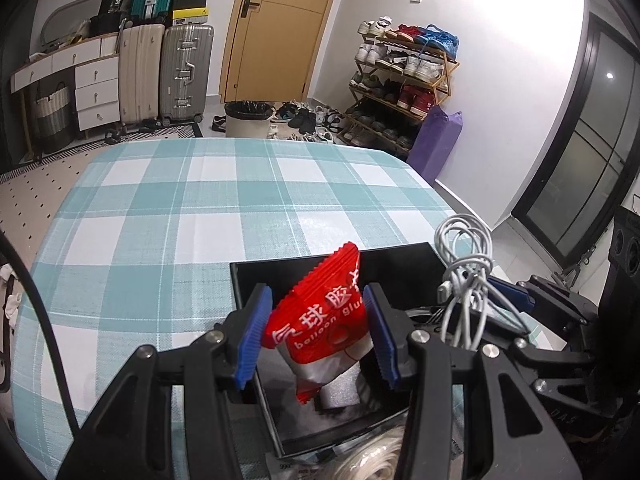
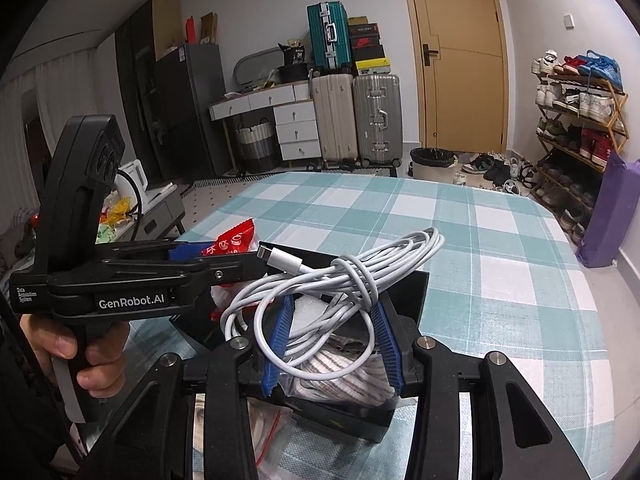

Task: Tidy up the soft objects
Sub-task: 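Carry the red-labelled bag and coiled cable over the black box with both tools, then open both tools to drop the bag and cable into the box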

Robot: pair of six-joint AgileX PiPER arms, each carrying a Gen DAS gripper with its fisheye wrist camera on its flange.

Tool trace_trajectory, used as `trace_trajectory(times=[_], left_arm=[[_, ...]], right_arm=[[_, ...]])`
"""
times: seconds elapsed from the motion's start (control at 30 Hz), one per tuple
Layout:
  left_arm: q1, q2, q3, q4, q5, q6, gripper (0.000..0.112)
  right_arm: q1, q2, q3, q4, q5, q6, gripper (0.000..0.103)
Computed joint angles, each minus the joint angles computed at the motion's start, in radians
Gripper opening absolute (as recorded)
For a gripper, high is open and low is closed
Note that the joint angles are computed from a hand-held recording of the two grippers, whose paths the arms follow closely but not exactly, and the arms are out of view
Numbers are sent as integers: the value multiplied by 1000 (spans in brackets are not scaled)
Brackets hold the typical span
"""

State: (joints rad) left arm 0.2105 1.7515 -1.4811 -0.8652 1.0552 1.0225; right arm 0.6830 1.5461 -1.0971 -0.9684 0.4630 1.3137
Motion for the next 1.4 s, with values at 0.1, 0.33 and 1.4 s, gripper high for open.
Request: trace_trajectory(times=[0.1,0.33,1.4], left_arm=[[3,6,-4,-2,-1,1,47],[5,15,-10,-1,2,3,47],[-29,-21,35,41,-35,16,67]], right_arm=[[-10,27,-22,40,-6,-46,41],[-12,87,-74,79,32,-103,41],[69,39,-15,-102,209,68,90]])
